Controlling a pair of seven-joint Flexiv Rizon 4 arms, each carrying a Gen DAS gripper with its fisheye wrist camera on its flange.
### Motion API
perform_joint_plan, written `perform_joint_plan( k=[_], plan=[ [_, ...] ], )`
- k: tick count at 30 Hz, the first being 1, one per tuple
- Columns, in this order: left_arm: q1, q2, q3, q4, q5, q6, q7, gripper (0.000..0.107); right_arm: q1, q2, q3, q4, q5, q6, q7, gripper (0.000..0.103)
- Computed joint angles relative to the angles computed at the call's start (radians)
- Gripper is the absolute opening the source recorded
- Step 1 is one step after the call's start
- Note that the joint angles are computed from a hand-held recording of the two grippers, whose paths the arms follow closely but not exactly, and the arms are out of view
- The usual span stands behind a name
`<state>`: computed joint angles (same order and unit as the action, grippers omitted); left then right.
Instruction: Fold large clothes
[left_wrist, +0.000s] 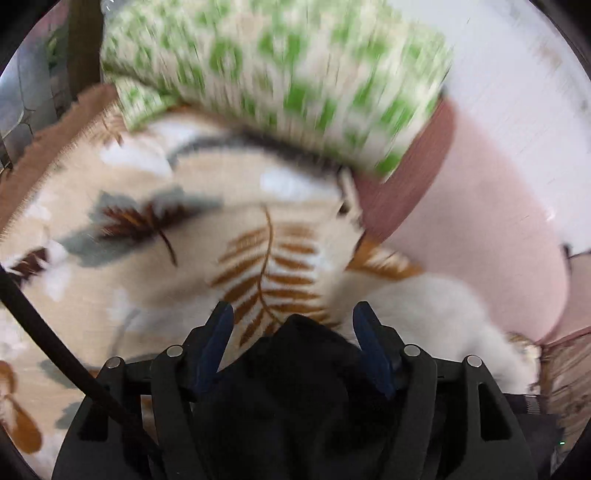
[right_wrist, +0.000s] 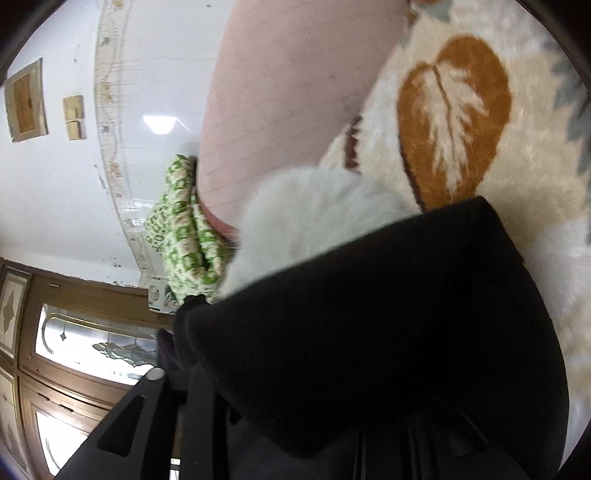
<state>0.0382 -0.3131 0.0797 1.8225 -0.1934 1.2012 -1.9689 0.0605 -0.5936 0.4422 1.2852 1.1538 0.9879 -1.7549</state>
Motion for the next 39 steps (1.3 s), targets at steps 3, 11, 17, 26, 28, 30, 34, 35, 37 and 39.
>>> perform_joint_plan(
  k=[3, 11, 17, 26, 28, 30, 34, 35, 37, 39],
  plan=[
    [0.009, 0.125, -0.006, 0.084, -0.035, 0.043, 0.033, 0.068, -0.014, 0.061, 0.015, 0.038, 0.087, 0.111, -0.031, 0.103],
    [0.025, 0.527, -0.012, 0.306, 0.596, 0.02, -0.308, 0.083, 0.212, 0.296, -0.143, 0.319, -0.371, 0.376, 0.317, 0.103],
    [0.159, 0.681, -0.11, 0.546, 0.725, 0.093, -0.487, 0.083, 0.388, 0.352, -0.165, 0.453, -0.79, 0.397, 0.492, 0.1],
    [0.217, 0.656, -0.056, 0.664, 0.586, 0.174, -0.372, 0.083, 0.727, 0.11, -0.489, 0.319, -1.453, 0.343, 0.92, 0.052],
    [0.212, 0.659, -0.041, 0.684, 0.531, 0.196, -0.344, 0.083, 0.717, 0.033, -0.492, 0.242, -1.478, 0.264, 0.967, 0.049],
    [0.187, 0.652, -0.014, 0.699, 0.457, 0.211, -0.285, 0.083, 0.675, -0.055, -0.461, 0.15, -1.462, 0.164, 1.0, 0.049],
    [0.193, 0.655, -0.02, 0.711, 0.382, 0.212, -0.215, 0.083, 0.632, -0.117, -0.437, 0.077, -1.488, 0.116, 1.07, 0.048],
    [0.222, 0.665, -0.043, 0.711, 0.398, 0.208, -0.226, 0.083, 0.636, -0.112, -0.441, 0.087, -1.516, 0.118, 1.083, 0.048],
    [0.271, 0.685, -0.083, 0.707, 0.43, 0.192, -0.252, 0.083, 0.653, -0.093, -0.471, 0.134, -1.586, 0.159, 1.134, 0.048],
    [0.259, 0.686, -0.07, 0.711, 0.413, 0.197, -0.236, 0.083, 0.665, -0.064, -0.478, 0.157, -1.642, 0.133, 1.163, 0.049]
  ],
)
